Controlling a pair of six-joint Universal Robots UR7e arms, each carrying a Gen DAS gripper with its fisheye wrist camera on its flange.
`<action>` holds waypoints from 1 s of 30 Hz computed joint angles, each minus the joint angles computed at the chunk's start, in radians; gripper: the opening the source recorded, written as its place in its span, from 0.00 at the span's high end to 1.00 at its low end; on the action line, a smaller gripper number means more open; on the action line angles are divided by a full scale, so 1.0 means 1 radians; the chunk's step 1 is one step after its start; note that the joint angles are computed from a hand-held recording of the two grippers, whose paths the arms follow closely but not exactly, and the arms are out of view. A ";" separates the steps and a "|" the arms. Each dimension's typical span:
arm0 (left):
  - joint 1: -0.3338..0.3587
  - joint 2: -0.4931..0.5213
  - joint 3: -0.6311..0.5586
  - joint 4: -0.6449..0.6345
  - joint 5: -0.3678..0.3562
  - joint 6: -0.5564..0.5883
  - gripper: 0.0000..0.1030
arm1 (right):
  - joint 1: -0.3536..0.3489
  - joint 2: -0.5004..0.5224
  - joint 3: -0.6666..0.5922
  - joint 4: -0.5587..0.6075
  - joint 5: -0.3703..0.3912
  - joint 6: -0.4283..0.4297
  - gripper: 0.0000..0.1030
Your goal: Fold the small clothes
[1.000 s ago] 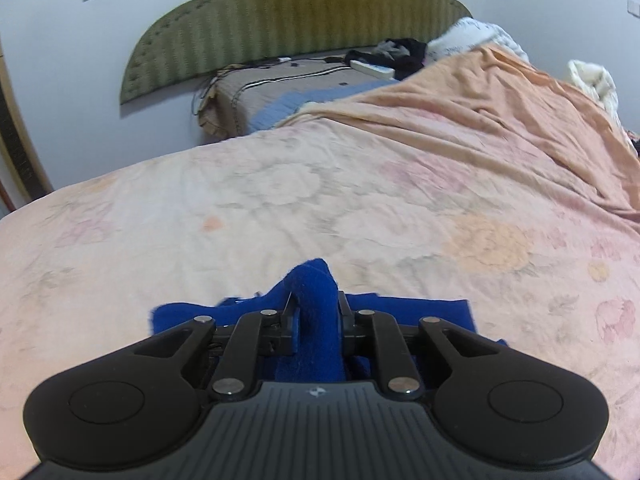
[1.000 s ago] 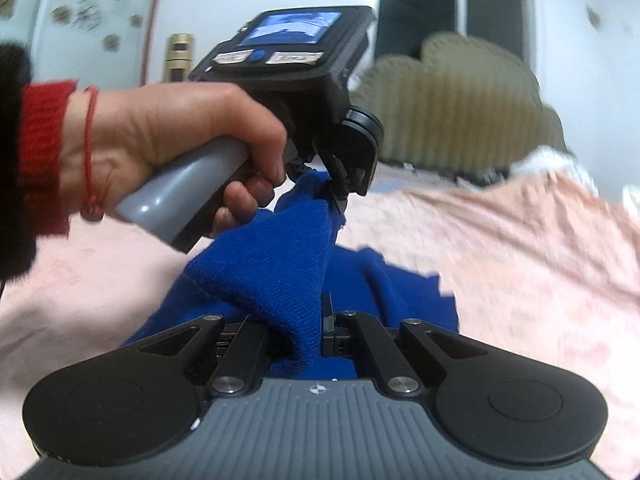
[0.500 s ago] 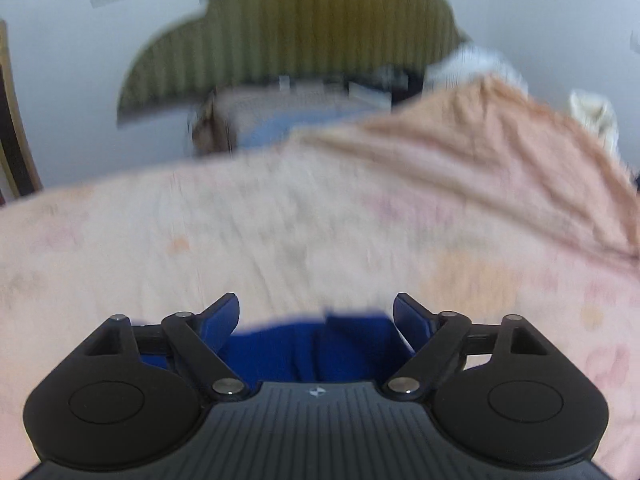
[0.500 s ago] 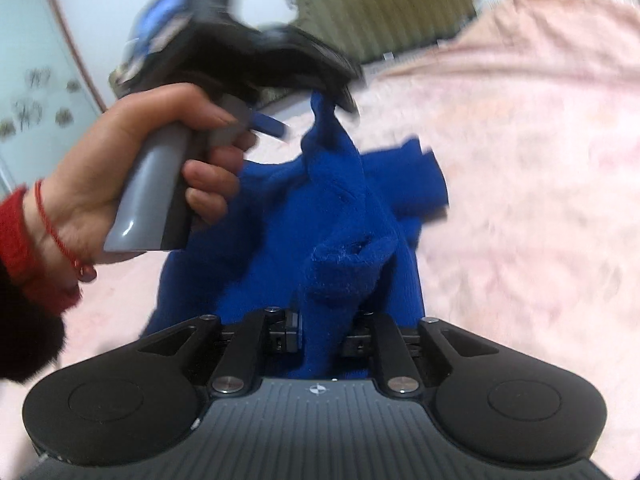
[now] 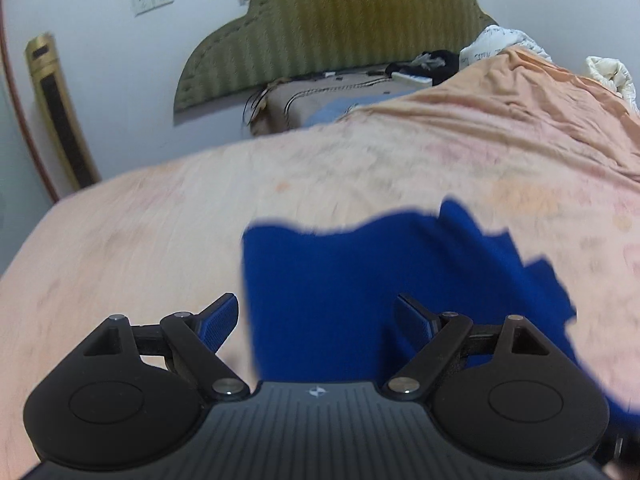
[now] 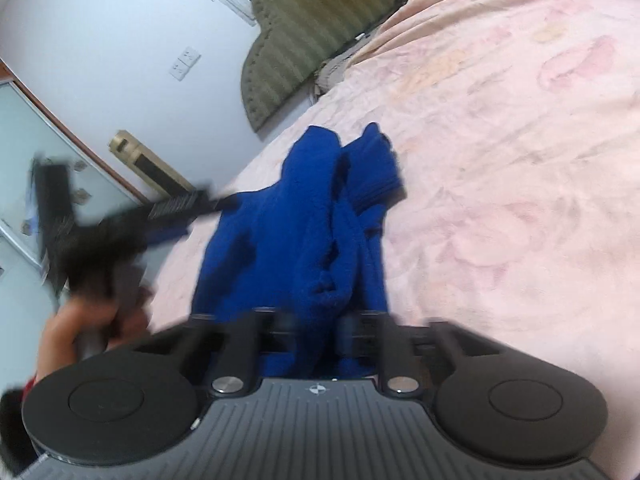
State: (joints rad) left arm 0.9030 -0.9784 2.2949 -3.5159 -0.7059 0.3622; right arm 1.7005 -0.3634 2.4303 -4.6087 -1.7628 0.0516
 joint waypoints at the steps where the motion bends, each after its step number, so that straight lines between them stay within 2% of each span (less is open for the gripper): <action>1: 0.000 -0.012 0.023 -0.007 0.004 -0.006 0.17 | 0.006 -0.002 0.002 0.006 -0.009 -0.007 0.90; 3: -0.004 -0.029 0.066 -0.034 0.014 0.003 0.17 | 0.022 -0.014 -0.001 0.053 -0.051 -0.020 0.91; 4: -0.007 -0.032 0.086 -0.063 0.019 0.015 0.17 | 0.019 -0.013 0.007 0.057 -0.059 -0.017 0.82; 6: -0.011 -0.039 0.114 -0.094 0.019 0.033 0.17 | -0.002 -0.023 0.030 0.047 -0.027 -0.006 0.78; 7: -0.012 -0.043 0.125 -0.101 0.014 0.037 0.17 | -0.003 -0.036 0.038 0.045 -0.019 -0.003 0.70; 8: -0.012 -0.049 0.132 -0.103 0.008 0.040 0.17 | 0.007 -0.045 0.037 0.029 -0.033 -0.009 0.59; 10: -0.011 -0.049 0.133 -0.108 0.005 0.046 0.17 | 0.054 -0.078 0.015 0.041 -0.109 -0.060 0.53; 12: -0.007 -0.044 0.125 -0.122 0.005 0.056 0.17 | 0.099 -0.140 -0.034 0.136 -0.197 -0.134 0.53; 13: -0.002 -0.041 0.118 -0.118 0.002 0.054 0.17 | 0.110 -0.172 -0.057 0.201 -0.216 -0.165 0.51; 15: 0.006 -0.044 0.108 -0.098 -0.006 0.038 0.17 | 0.109 -0.217 -0.117 0.317 -0.203 -0.229 0.41; 17: 0.011 -0.048 0.103 -0.080 -0.011 0.017 0.16 | 0.099 -0.247 -0.186 0.446 -0.192 -0.259 0.33; 21: 0.015 -0.055 0.101 -0.054 -0.012 -0.014 0.16 | 0.066 -0.270 -0.315 0.678 -0.182 -0.191 0.34; 22: 0.015 -0.055 0.101 -0.052 -0.011 -0.016 0.16 | 0.058 -0.265 -0.329 0.701 -0.187 -0.175 0.48; 23: 0.014 -0.053 0.103 -0.056 -0.009 -0.015 0.16 | 0.053 -0.262 -0.340 0.714 -0.191 -0.163 0.67; 25: 0.014 -0.051 0.106 -0.062 -0.009 -0.012 0.16 | 0.043 -0.246 -0.339 0.676 -0.184 -0.157 0.88; 30: 0.022 -0.055 0.105 -0.049 -0.020 -0.026 0.16 | 0.079 -0.185 -0.358 0.570 -0.313 -0.234 0.87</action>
